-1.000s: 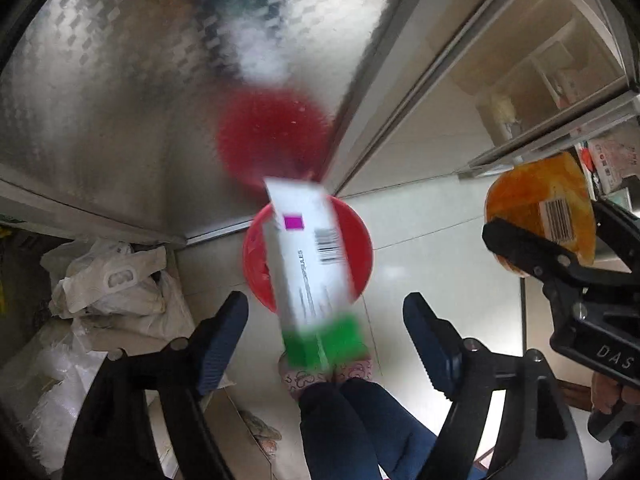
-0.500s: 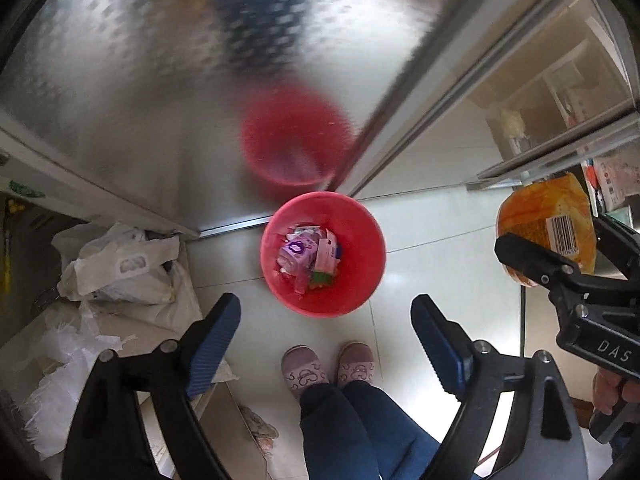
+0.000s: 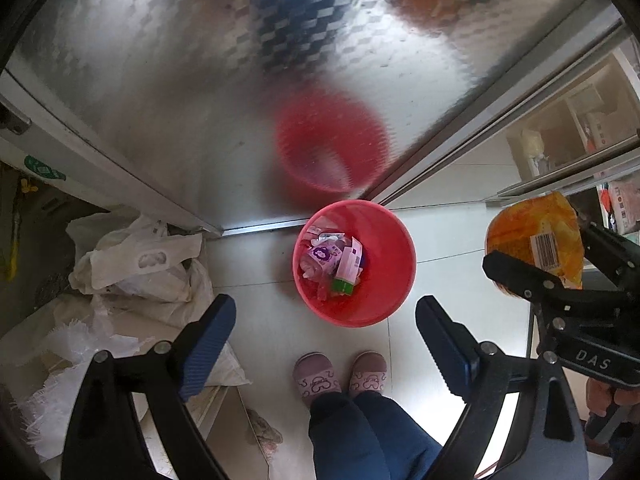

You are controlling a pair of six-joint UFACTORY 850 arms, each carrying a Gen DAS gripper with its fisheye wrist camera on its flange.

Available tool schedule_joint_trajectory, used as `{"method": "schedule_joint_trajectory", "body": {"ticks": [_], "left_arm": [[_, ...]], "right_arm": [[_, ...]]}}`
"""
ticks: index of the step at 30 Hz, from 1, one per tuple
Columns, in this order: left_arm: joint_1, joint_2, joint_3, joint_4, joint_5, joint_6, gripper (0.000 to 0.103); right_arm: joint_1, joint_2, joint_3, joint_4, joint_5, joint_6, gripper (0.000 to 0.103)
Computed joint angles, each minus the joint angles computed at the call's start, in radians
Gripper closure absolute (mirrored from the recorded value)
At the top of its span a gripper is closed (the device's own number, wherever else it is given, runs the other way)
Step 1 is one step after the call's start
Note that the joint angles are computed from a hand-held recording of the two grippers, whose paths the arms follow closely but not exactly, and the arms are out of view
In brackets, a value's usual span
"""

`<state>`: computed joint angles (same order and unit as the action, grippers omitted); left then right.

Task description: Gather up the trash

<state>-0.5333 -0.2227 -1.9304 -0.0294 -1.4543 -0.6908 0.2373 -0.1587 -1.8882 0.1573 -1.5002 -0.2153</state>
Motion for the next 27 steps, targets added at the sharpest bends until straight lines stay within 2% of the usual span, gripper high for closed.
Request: {"method": "schedule_joint_trajectory", "body": {"ticks": [10,11,13,21,24,27], "left_arm": [[-0.002,-0.002,-0.009,0.042,-0.026,0.001,0.011],[-0.001,0.001,-0.007,0.045,-0.027,-0.003,0.008],[-0.003,0.004,-0.008,0.051,-0.033,-0.011,0.0],[-0.024,0.005,-0.049,0.069,-0.059,-0.021,0.0],[-0.04,-0.016,-0.109,0.082,-0.098,-0.031,0.0],[-0.058,-0.058,-0.222,0.1,-0.17,-0.034,0.0]], "right_arm": [[0.014,-0.007,-0.007,-0.017,0.001,-0.037,0.037],[0.017,-0.006,-0.005,-0.025,0.001,-0.039,0.034],[0.015,-0.001,0.003,-0.021,0.001,-0.033,0.019],[0.004,0.019,-0.004,-0.017,-0.023,-0.043,0.013],[0.006,0.023,-0.031,-0.032,-0.034,-0.033,0.012],[-0.007,0.005,-0.103,-0.027,-0.075,-0.029,0.006]]}}
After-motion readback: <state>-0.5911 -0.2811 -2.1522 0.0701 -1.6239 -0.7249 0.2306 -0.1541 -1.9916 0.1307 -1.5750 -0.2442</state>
